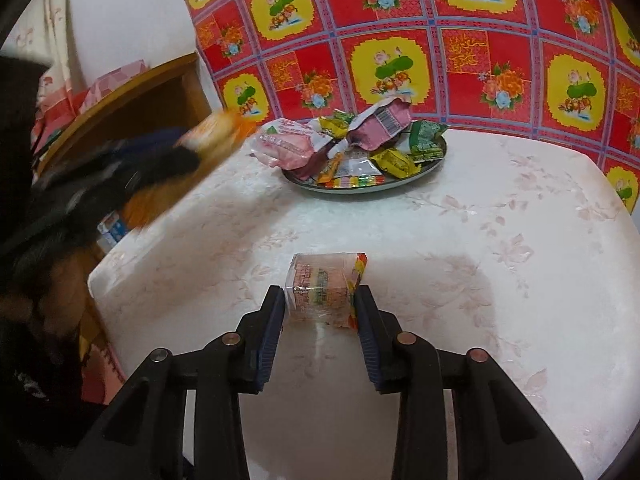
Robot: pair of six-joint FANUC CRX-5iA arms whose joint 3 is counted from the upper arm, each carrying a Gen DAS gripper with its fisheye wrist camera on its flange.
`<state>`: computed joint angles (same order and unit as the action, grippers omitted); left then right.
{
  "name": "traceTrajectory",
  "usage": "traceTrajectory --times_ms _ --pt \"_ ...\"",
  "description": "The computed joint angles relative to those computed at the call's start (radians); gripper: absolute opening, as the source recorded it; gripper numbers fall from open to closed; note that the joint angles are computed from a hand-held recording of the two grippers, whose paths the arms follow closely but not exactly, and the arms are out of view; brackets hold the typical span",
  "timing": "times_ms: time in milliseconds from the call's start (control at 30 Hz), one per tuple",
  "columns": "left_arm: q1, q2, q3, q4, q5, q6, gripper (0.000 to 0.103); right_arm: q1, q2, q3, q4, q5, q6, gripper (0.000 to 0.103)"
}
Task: Organize snacks
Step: 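Lower the rice-cracker bag onto the plate and open the left gripper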
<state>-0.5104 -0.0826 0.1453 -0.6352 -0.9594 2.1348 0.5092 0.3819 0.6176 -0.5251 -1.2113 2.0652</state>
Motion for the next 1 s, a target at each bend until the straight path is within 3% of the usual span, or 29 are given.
traceTrajectory --times_ms 267,333,467,733,867,1000 --pt "0.114 0.160 0.159 0.081 -0.050 -0.063 0.037 -0.009 0.014 0.024 -0.019 -0.031 -0.001 0.037" --pt "0.136 0.180 0.168 0.127 -0.044 -0.068 0.038 -0.012 0.021 0.036 -0.025 -0.043 -0.006 0.037" --pt "0.189 0.193 0.134 0.264 0.041 -0.088 0.038 -0.015 0.021 0.038 -0.036 -0.049 0.009 0.037" --pt "0.135 0.223 0.179 0.124 -0.008 0.012 0.039 -0.017 0.018 0.034 -0.042 -0.042 0.018 0.037" --pt "0.136 0.216 0.166 0.108 0.023 0.029 0.054 -0.014 0.006 0.016 -0.036 -0.024 0.021 0.037" --pt "0.152 0.204 0.150 0.124 0.057 0.045 0.058 -0.011 0.004 0.011 -0.029 -0.015 0.017 0.037"
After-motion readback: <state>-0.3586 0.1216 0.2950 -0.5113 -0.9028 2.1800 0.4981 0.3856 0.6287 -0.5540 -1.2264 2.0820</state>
